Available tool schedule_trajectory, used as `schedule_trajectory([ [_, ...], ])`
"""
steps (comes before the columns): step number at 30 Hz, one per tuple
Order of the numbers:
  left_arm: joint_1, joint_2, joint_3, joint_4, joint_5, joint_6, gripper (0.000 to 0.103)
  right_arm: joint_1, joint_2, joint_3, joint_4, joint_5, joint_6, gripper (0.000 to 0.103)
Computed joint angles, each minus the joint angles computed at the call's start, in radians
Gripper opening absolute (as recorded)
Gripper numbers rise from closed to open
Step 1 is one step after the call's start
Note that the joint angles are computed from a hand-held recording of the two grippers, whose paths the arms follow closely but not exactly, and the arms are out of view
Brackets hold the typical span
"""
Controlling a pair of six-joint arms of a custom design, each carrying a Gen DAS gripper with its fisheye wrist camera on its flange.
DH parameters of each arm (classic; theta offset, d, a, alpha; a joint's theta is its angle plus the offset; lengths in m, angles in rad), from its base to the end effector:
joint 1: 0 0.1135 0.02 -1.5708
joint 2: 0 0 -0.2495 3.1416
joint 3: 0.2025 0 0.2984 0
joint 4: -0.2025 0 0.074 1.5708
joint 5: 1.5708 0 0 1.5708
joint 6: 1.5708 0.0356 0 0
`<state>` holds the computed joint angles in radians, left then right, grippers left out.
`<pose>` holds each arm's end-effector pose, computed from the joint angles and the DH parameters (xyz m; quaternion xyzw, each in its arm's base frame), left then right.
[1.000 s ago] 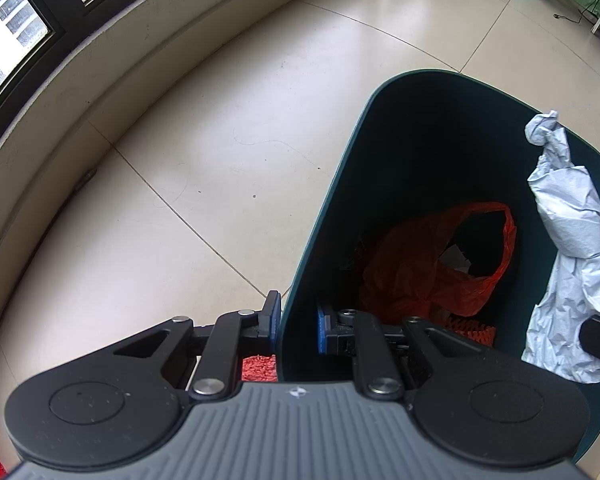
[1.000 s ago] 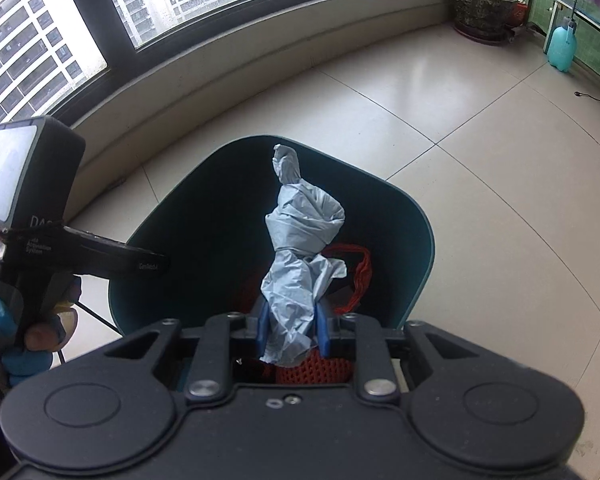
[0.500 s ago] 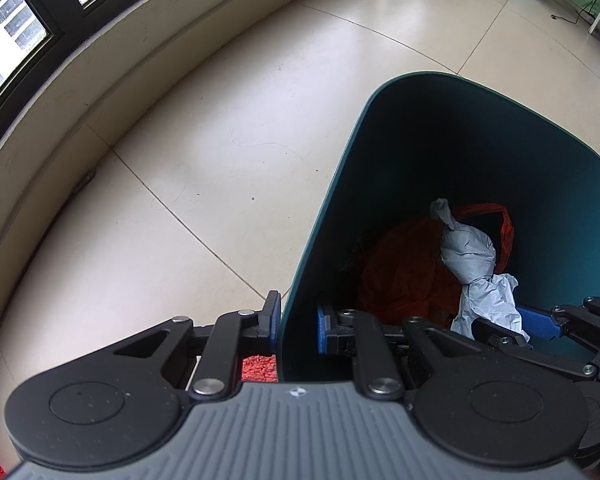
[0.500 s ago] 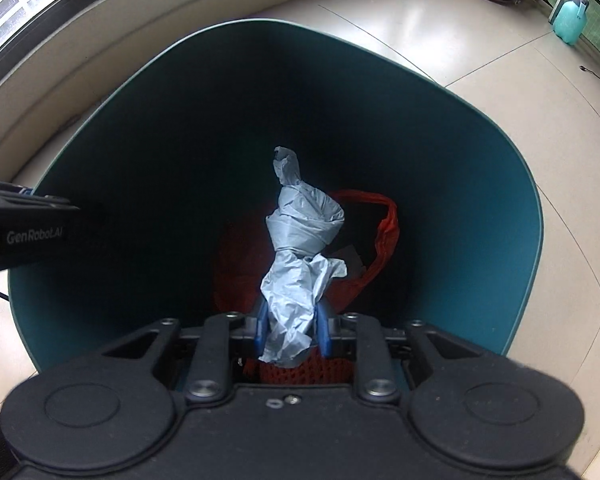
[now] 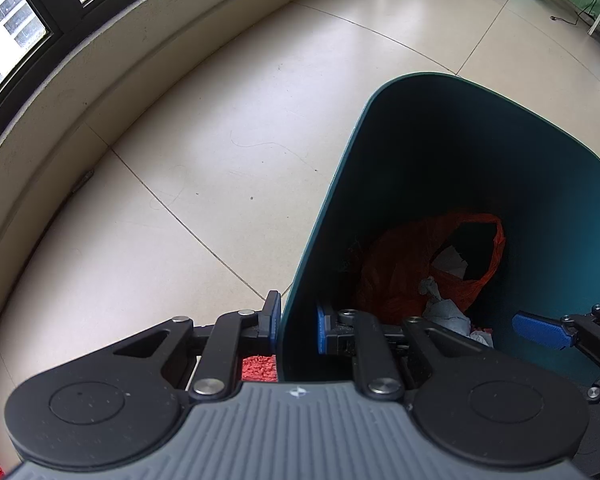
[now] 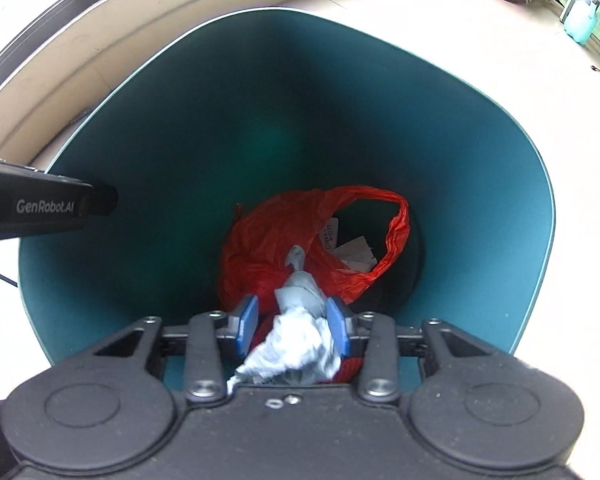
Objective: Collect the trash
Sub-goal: 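Carry the grey-blue plastic bag into the bin and release it, then lower the right gripper to the white cabbage leaf and grasp it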
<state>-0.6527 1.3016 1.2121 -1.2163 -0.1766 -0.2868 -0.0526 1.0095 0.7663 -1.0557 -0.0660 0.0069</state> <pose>0.2252 -0.1643 0.2824 0.1682 0.9730 0.0184 0.1569 0.2146 -0.0089 0.2071 0.0250 0.9899 0.0296 0.1362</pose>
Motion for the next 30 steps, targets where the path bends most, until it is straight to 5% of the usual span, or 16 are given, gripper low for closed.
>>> schedule_trajectory([
  [12,-0.006,-0.010,-0.005,0.002,-0.005,-0.002,0.017,-0.239,-0.190,0.139,-0.227,-0.182,-0.157,0.058],
  [22,-0.047,-0.033,-0.006,0.002,-0.056,-0.020,0.017,-0.948,-0.169,0.307,-0.456,-0.422,-0.604,0.074],
  [30,-0.041,-0.034,-0.010,0.006,-0.056,-0.015,0.017,-1.269,-0.051,0.178,-0.294,-0.294,-0.733,0.077],
])
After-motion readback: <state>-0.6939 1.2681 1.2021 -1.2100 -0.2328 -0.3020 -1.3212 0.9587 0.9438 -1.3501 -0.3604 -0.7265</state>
